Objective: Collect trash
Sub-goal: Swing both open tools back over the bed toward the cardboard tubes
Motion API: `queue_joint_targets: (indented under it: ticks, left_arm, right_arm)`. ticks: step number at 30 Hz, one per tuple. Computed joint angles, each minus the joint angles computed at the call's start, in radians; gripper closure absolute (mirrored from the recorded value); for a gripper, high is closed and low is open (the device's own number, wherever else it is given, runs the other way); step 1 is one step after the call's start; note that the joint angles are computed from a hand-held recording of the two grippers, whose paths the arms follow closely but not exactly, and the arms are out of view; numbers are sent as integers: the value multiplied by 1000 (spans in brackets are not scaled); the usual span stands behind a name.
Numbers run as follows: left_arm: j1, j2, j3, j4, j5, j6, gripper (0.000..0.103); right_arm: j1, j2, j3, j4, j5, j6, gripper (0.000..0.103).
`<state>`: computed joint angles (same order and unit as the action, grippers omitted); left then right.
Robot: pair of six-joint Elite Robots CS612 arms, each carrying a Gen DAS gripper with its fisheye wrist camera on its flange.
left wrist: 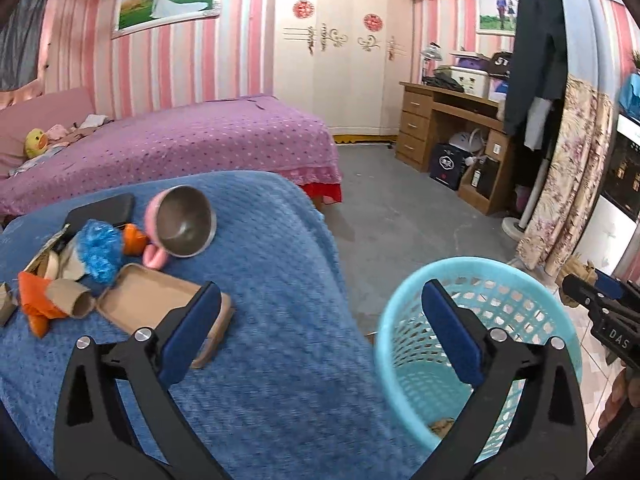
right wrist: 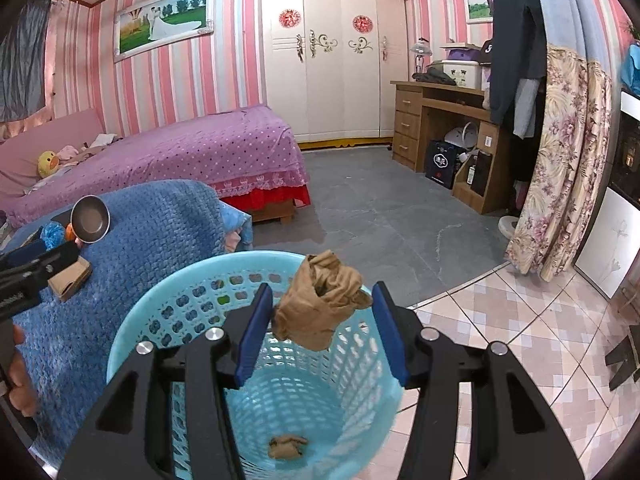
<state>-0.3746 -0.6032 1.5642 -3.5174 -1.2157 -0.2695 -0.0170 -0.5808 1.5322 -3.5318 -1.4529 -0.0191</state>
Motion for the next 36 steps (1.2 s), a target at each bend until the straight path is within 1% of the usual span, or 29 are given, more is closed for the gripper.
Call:
queue_joint_targets:
  ticks: [1,3,5,6,8,11,13,16,21,25,30,36]
  left_arm:
    - [4,-3,7,-4,3,-2,6]
    - [9,-9,17,-8,10,-4,6]
    - [16,-15,29,-12,17,-5,6]
    - [20,-19,36,-17,18,-6,6]
    - [28,-26,52,-30,23,-12,6]
    - [41,-38,76,-48,33,-16,6]
    - [48,-44,87,-59,36,-23,6]
    - [64,-56,111,-79,28,-34,6]
    - [86,-78,156,-112,53,-38,6]
    - [104,-95,195,-138,76,-38,6]
    - [134,-115,240,-161,106,-44,6]
    - [186,-133,283,-174,123,-66,6]
  right_arm:
    - [3,2,-4,2,-1,-1,48]
    - [10,7,-15,4,-9,2,47]
    - [14,10,-24,14,-2,10,43]
    - [16,11,-28,17,3,12,35]
    - [22,13,-29,7,0,15,25]
    - [32,14,-30,0,-18,28,15]
    - [36,11,-30,3,-9,38,12]
    - [45,6,-30,9,-15,42,11]
    - [70,-6,-24,3,-8,53,11]
    - [102,-11,-25,1,-4,40,11]
    - [141,-12,-38,4,12,32,11]
    - [193,2,-69,19,41,10,11]
